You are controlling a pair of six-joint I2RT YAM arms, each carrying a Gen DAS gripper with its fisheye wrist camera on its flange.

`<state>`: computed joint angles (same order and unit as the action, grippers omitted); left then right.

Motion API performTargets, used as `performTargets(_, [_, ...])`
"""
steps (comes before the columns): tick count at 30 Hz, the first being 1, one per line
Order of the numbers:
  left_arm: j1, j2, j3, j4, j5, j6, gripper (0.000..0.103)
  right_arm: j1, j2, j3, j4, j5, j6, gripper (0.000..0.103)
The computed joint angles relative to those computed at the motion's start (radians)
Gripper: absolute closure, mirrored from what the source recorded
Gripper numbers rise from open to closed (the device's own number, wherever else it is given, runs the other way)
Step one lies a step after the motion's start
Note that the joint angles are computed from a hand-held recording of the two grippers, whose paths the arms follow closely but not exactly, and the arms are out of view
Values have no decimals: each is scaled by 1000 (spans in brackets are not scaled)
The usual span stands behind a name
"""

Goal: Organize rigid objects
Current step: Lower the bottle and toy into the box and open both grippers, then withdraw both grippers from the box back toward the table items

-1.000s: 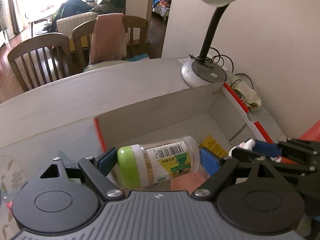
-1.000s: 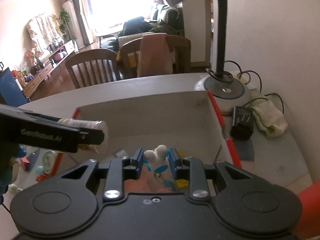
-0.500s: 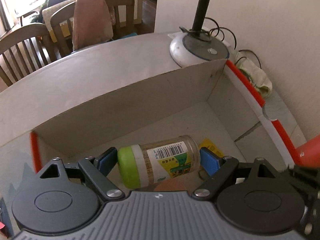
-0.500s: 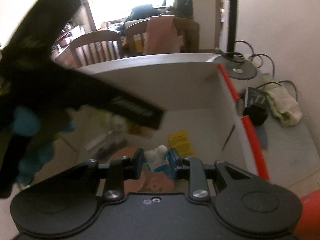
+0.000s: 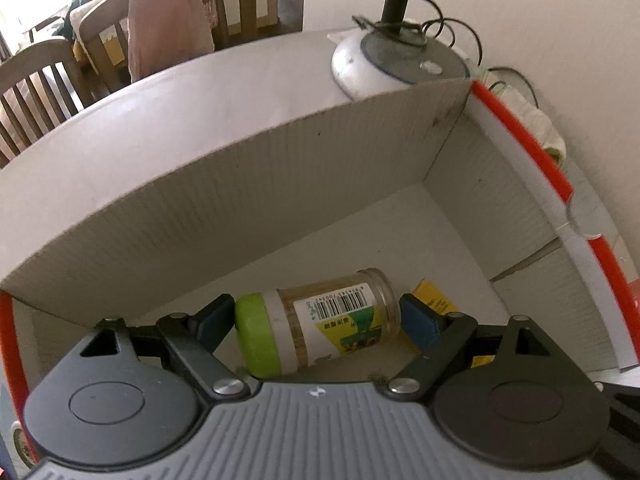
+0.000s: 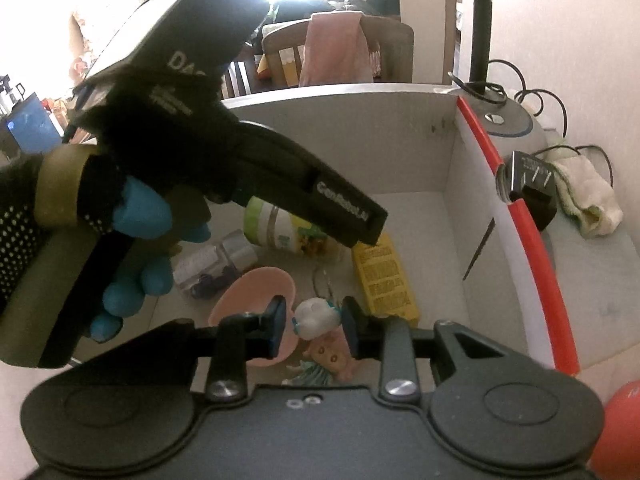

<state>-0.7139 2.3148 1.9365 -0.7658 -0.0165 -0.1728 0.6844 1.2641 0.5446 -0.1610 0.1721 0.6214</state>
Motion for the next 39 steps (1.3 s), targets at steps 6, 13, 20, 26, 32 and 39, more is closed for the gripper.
performTargets(6, [7, -9, -21, 5, 14, -17, 14, -9, -11, 9, -26, -13, -3, 67])
performTargets(13, [19, -73, -108, 39, 22, -32, 14, -18, -43, 15, -58, -23, -2, 57])
performTargets(20, [31, -197, -230, 114, 50, -46, 14, -23, -88, 27, -102, -14, 1, 54])
performTargets(26, [29, -314, -332, 156, 34, -51, 14, -19, -143, 41, -145, 1, 3, 45])
performTargets(32, [40, -444, -447, 175, 32, -49, 14, 28, -191, 70, -196, 47, 19, 39])
performTargets(39, [79, -595, -581, 195, 65, -50, 14, 108, -229, 99, -252, 117, 66, 31])
